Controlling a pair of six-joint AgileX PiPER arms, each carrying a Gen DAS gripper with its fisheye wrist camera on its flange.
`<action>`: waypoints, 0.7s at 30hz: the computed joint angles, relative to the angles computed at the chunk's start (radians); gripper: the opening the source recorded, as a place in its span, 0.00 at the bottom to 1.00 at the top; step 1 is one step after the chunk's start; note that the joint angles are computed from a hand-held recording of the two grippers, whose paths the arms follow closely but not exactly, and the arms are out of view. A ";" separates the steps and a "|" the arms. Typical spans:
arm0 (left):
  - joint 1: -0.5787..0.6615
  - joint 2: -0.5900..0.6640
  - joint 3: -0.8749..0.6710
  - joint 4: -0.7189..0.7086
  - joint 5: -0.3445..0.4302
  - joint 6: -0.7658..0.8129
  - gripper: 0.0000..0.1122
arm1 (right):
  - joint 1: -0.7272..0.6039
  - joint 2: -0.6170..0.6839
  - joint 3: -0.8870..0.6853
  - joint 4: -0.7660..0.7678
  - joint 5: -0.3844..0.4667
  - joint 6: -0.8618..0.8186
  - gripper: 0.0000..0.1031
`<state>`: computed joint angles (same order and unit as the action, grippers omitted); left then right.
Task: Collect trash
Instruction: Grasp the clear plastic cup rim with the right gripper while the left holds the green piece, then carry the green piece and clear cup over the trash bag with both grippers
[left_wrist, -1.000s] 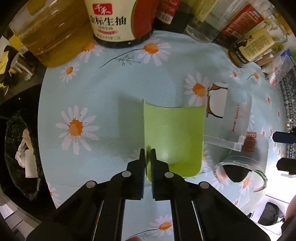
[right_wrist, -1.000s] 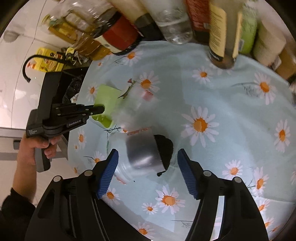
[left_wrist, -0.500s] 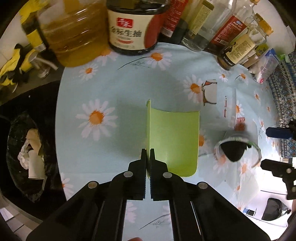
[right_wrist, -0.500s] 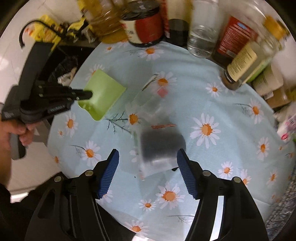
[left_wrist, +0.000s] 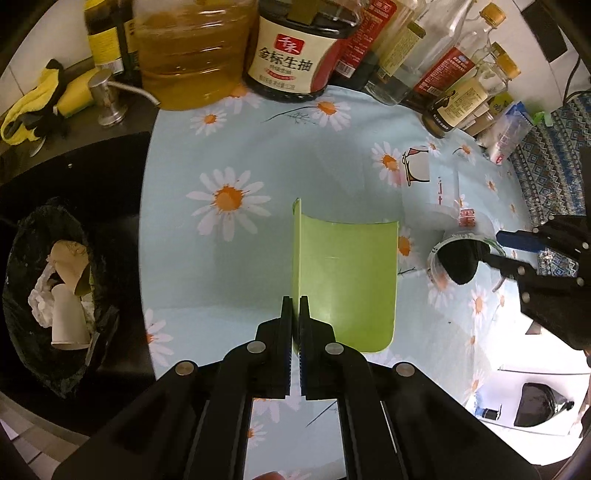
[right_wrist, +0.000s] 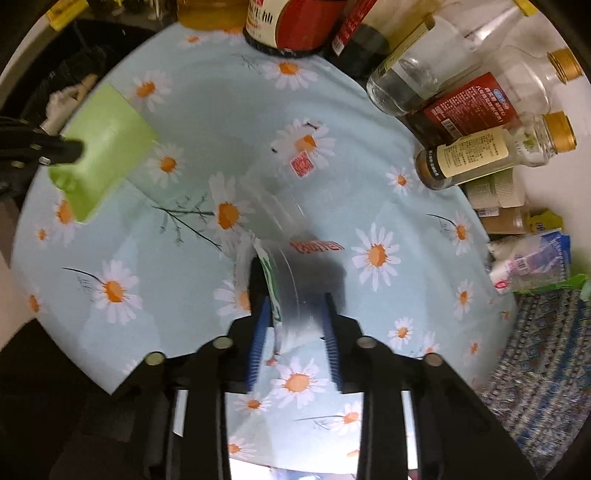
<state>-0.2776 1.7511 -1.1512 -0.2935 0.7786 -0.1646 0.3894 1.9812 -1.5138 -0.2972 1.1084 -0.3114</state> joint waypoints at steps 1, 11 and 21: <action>0.009 -0.005 0.010 -0.009 -0.004 0.013 0.02 | 0.005 0.003 -0.005 -0.015 0.005 0.015 0.19; 0.065 -0.031 0.060 -0.062 -0.017 0.105 0.02 | 0.014 -0.027 -0.037 -0.021 0.046 0.061 0.06; 0.053 -0.036 0.029 -0.054 -0.003 0.108 0.02 | 0.012 -0.087 -0.055 0.070 0.075 0.026 0.06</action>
<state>-0.2251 1.7150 -1.1221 -0.3472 0.7760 -0.0563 0.4012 1.8941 -1.5690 -0.2276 1.1837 -0.2855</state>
